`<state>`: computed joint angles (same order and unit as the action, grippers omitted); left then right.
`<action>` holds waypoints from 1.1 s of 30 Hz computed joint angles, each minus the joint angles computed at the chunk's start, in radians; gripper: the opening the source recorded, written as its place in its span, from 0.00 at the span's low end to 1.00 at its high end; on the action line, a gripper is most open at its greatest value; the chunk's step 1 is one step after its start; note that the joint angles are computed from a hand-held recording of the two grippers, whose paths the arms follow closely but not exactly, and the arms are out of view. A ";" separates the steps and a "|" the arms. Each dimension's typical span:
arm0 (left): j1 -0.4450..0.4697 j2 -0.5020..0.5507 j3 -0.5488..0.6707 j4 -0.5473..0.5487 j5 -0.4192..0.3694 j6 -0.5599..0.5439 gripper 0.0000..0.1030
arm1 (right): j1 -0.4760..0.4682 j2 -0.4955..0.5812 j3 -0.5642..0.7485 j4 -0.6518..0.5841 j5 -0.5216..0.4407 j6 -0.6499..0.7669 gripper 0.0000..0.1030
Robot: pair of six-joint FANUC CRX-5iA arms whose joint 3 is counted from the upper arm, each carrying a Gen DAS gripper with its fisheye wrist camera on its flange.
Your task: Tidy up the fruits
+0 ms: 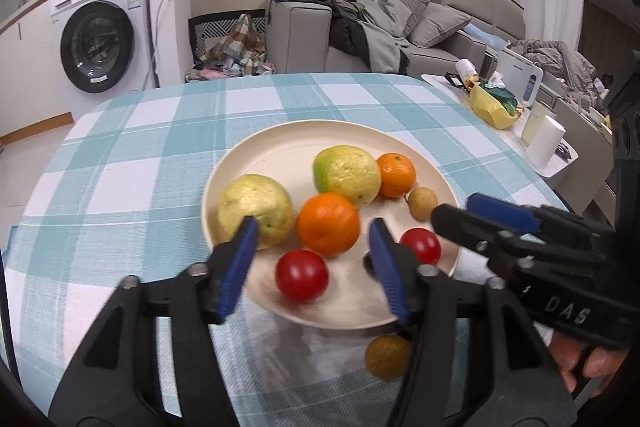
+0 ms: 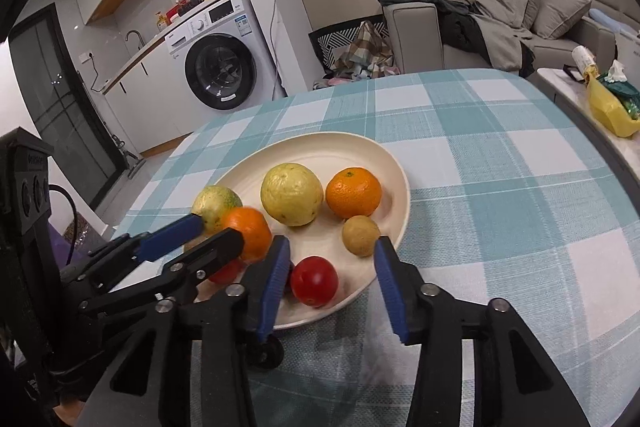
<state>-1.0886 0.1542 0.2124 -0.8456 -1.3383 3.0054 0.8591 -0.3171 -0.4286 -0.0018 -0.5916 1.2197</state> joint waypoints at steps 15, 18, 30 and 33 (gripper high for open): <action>-0.164 -0.025 0.035 -0.098 -0.180 0.031 1.00 | -0.040 -0.089 -0.013 -0.070 -0.071 0.139 1.00; -0.183 -0.027 0.034 -0.099 -0.205 0.047 1.00 | -0.034 -0.101 -0.018 -0.077 -0.086 0.157 1.00; -0.152 -0.048 -0.019 -0.026 -0.146 0.052 1.00 | -0.023 -0.084 -0.014 -0.048 -0.147 0.167 1.00; -0.131 -0.040 -0.017 0.012 -0.127 0.017 1.00 | -0.029 -0.081 -0.003 -0.080 -0.157 0.189 1.00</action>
<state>-1.2198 0.1139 0.1958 -0.8336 -1.4650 3.0225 0.8299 -0.3981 -0.4318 -0.0818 -0.7484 1.4089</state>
